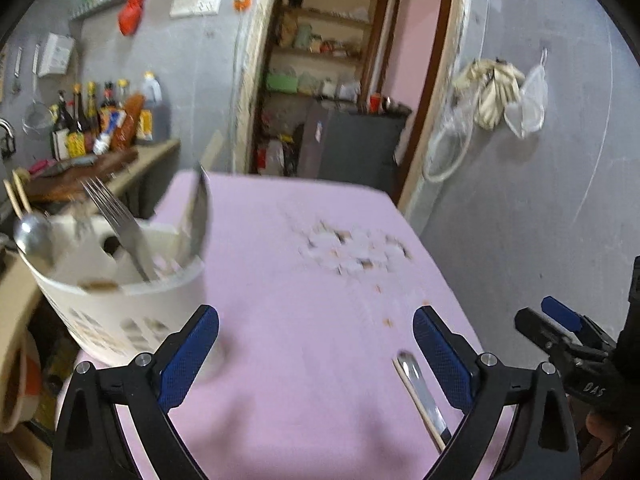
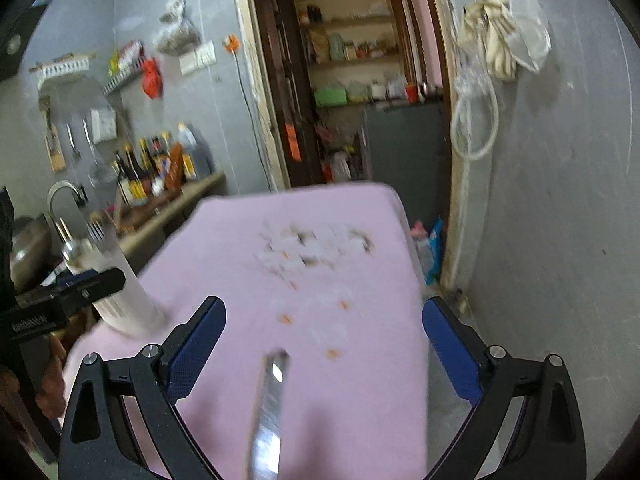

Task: Organize utensils
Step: 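Move both tools back down to the silver knife and last chopstick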

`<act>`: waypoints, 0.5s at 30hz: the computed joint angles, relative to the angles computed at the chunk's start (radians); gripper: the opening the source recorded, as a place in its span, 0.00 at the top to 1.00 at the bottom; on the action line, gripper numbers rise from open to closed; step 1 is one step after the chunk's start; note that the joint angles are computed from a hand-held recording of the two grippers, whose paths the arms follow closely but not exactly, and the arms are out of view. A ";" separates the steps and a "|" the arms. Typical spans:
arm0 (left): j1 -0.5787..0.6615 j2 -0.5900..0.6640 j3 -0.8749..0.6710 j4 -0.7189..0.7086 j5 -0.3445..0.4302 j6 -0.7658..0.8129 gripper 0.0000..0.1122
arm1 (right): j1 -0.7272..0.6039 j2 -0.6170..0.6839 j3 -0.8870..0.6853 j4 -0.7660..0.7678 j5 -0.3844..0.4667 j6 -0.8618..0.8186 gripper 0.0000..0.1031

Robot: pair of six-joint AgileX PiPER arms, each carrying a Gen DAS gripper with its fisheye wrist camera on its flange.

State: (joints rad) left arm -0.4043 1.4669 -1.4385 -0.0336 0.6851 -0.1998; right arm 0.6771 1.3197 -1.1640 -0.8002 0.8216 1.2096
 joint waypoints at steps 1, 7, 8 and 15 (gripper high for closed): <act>-0.003 0.010 0.003 -0.018 0.008 0.010 0.13 | -0.006 0.000 0.021 0.019 -0.002 -0.013 0.06; -0.008 0.080 0.002 -0.115 0.059 0.045 0.13 | -0.015 0.011 0.109 0.088 -0.009 -0.079 0.06; -0.012 0.089 -0.002 -0.119 0.064 0.045 0.13 | -0.012 0.016 0.119 0.095 -0.011 -0.087 0.06; -0.017 0.139 -0.018 -0.164 0.113 0.092 0.16 | -0.002 0.062 0.122 0.138 0.001 -0.148 0.06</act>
